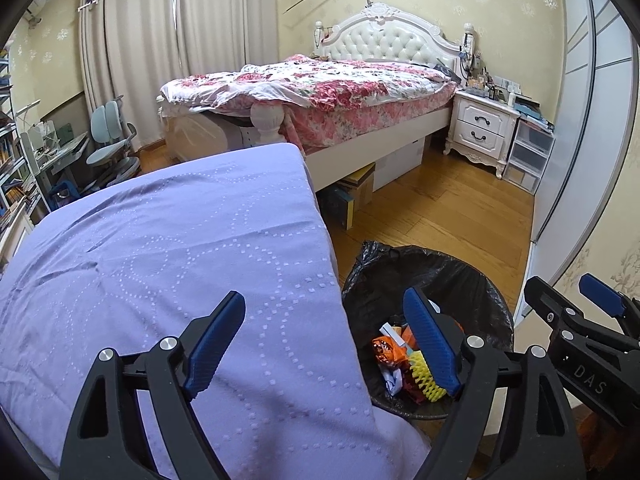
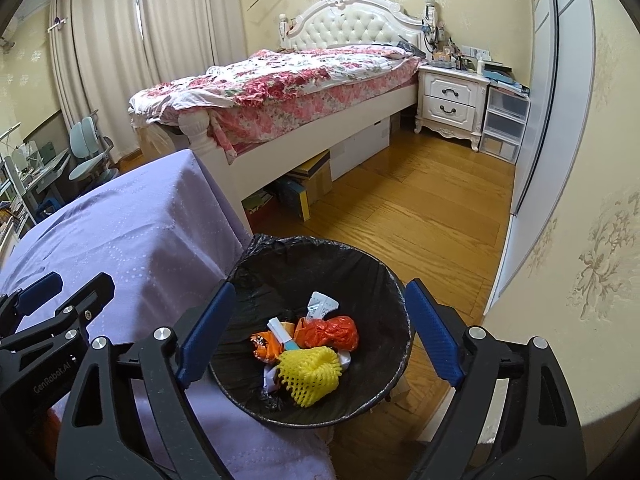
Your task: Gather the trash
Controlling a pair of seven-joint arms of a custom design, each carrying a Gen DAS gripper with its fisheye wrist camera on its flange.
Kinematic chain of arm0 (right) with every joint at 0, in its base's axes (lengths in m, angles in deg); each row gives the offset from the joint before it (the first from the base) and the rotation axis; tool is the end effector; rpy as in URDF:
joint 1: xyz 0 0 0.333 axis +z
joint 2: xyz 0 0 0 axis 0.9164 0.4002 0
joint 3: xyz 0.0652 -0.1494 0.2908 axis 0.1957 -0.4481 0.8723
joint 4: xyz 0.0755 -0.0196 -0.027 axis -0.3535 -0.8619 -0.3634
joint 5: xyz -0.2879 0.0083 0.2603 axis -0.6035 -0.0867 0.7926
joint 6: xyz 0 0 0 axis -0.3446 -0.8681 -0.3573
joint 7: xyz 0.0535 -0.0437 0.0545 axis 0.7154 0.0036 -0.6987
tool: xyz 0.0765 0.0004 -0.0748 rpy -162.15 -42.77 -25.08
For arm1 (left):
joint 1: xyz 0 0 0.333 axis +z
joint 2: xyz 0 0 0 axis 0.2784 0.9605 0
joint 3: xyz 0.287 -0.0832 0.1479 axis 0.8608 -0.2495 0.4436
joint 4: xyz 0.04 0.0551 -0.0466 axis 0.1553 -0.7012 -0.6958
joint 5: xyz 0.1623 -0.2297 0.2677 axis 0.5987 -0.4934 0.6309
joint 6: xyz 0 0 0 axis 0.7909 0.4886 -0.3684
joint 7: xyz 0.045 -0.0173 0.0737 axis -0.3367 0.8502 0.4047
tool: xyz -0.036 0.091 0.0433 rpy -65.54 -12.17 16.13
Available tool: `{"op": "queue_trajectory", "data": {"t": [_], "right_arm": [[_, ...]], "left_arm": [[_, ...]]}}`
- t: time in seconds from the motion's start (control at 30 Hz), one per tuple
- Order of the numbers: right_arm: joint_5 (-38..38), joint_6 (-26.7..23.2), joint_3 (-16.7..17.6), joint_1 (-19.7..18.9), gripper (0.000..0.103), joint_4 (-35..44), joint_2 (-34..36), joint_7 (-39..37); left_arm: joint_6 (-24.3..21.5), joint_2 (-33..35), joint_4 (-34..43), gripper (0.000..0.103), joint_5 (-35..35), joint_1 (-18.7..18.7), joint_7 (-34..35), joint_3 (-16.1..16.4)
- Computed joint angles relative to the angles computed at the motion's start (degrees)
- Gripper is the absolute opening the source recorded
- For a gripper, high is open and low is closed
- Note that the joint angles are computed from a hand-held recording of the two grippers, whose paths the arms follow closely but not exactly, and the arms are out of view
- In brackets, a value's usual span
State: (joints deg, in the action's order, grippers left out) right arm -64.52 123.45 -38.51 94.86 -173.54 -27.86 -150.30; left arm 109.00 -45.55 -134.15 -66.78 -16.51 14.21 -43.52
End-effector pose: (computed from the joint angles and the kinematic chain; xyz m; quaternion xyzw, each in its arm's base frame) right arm 0.4565 0.3348 0.4479 -0.4656 0.7775 -0.3303 0.2637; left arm 0.5835 -0.3181 0.4412 -0.4923 0.7653 -0.3405 0.2367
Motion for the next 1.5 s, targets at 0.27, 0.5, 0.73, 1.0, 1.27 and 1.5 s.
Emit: {"op": "queue_trajectory", "data": {"t": [0.27, 0.5, 0.73, 1.0, 1.27, 1.5], "right_arm": [[-0.9, -3.2, 1.6, 1.9, 0.085, 0.9, -0.9, 0.4], [-1.4, -5.1, 2.6, 3.3, 0.086, 1.4, -1.4, 0.6], [-1.9, -6.1, 3.6, 4.8, 0.086, 2.0, -1.5, 1.0], [-2.6, -8.9, 4.4, 6.7, 0.086, 3.1, -1.3, 1.5], [-2.6, -9.8, 4.4, 7.4, 0.086, 3.5, -1.1, 1.3], [-2.7, -10.2, 4.4, 7.6, 0.086, 3.8, -1.1, 1.2]], "left_arm": [[2.3, -3.8, -4.4, 0.082, 4.6, -3.1, -5.1, 5.1], [4.4, -7.5, -8.0, 0.082, 14.7, -6.0, -14.5, 10.6], [5.3, -9.9, -9.4, 0.083, 30.7, -8.9, -29.8, 16.1], [6.0, -11.1, -9.3, 0.083, 43.6, -7.4, -41.8, 16.2], [5.9, -12.0, -8.6, 0.083, 52.2, -3.6, -50.2, 13.1], [5.6, -12.0, -8.4, 0.083, 53.6, 1.0, -51.3, 8.4]]}}
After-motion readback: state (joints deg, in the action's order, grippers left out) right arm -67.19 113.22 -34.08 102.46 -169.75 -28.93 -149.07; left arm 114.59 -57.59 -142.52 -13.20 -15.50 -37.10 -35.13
